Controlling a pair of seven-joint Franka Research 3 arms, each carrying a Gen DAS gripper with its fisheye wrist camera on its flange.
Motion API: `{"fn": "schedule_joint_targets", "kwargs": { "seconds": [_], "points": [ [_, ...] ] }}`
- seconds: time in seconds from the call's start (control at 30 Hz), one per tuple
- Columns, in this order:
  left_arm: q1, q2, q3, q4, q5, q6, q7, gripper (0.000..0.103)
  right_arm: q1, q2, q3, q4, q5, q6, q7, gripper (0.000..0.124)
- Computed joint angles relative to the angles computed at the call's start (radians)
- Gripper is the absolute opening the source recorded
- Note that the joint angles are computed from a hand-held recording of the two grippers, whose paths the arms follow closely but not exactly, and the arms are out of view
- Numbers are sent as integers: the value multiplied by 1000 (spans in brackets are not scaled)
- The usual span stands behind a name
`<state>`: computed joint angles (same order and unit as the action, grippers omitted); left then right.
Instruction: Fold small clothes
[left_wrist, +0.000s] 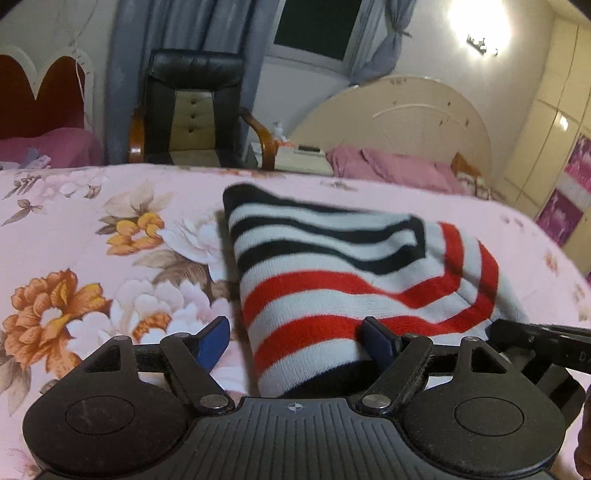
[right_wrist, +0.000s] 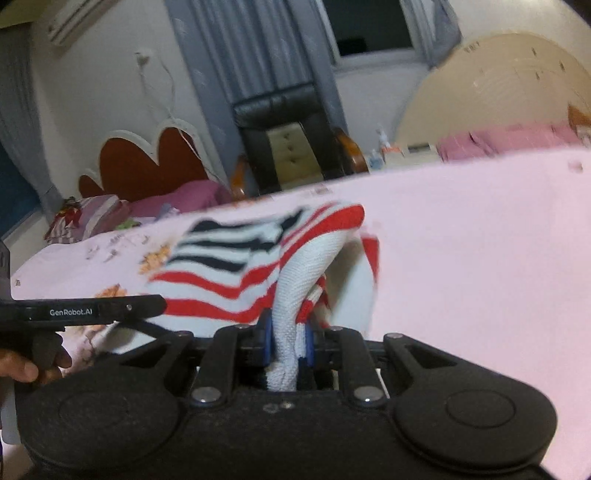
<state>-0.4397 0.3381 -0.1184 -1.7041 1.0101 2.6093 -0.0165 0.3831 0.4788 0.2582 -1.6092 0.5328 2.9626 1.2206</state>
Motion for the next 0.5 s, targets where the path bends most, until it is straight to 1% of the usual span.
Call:
{"fn": "schedule_joint_targets", "kwargs": {
  "seconds": [0.07, 0.13, 0.17, 0.2, 0.23, 0.27, 0.3, 0.33, 0.37, 0.4, 0.43, 0.5],
  "points": [
    [0, 10, -2, 3, -9, 5, 0, 78, 6, 6, -13, -8, 4, -6, 29, 17],
    [1, 8, -1, -2, -14, 11, 1, 78, 3, 18, -10, 1, 18, -15, 54, 17],
    [4, 2, -4, -4, -28, 10, 14, 78, 2, 17, -9, 1, 24, -16, 67, 24],
    [2, -15, -1, -14, -19, 8, 13, 78, 30, 13, -43, 4, 16, -16, 97, 33],
    [-7, -30, 9, -25, 19, 6, -17, 78, 70, 5, -94, -7, -61, 22, 184, 41],
    [-8, -43, 14, -36, 47, 4, -42, 78, 85, 0, -109, -15, -88, 64, 203, 41],
    [-1, -54, 11, -44, 53, -1, -47, 78, 68, 3, -90, -4, -66, 78, 179, 38],
    [7, -58, 7, -45, 55, -6, -47, 78, 57, 16, -83, 22, -70, 61, 190, 34],
    [16, -58, 3, -43, 49, -11, -44, 74, 72, 33, -110, 56, -94, 35, 227, 31],
    [31, -52, -4, -39, 26, -2, -22, 68, 102, 56, -156, 102, -141, 3, 285, 28],
    [45, -45, -10, -31, 0, 10, 6, 62, 108, 79, -167, 141, -159, -20, 300, 27],
    [54, -23, -12, -5, -30, 5, 53, 62, 95, 122, -155, 213, -187, -64, 309, 27]
  ]
}}
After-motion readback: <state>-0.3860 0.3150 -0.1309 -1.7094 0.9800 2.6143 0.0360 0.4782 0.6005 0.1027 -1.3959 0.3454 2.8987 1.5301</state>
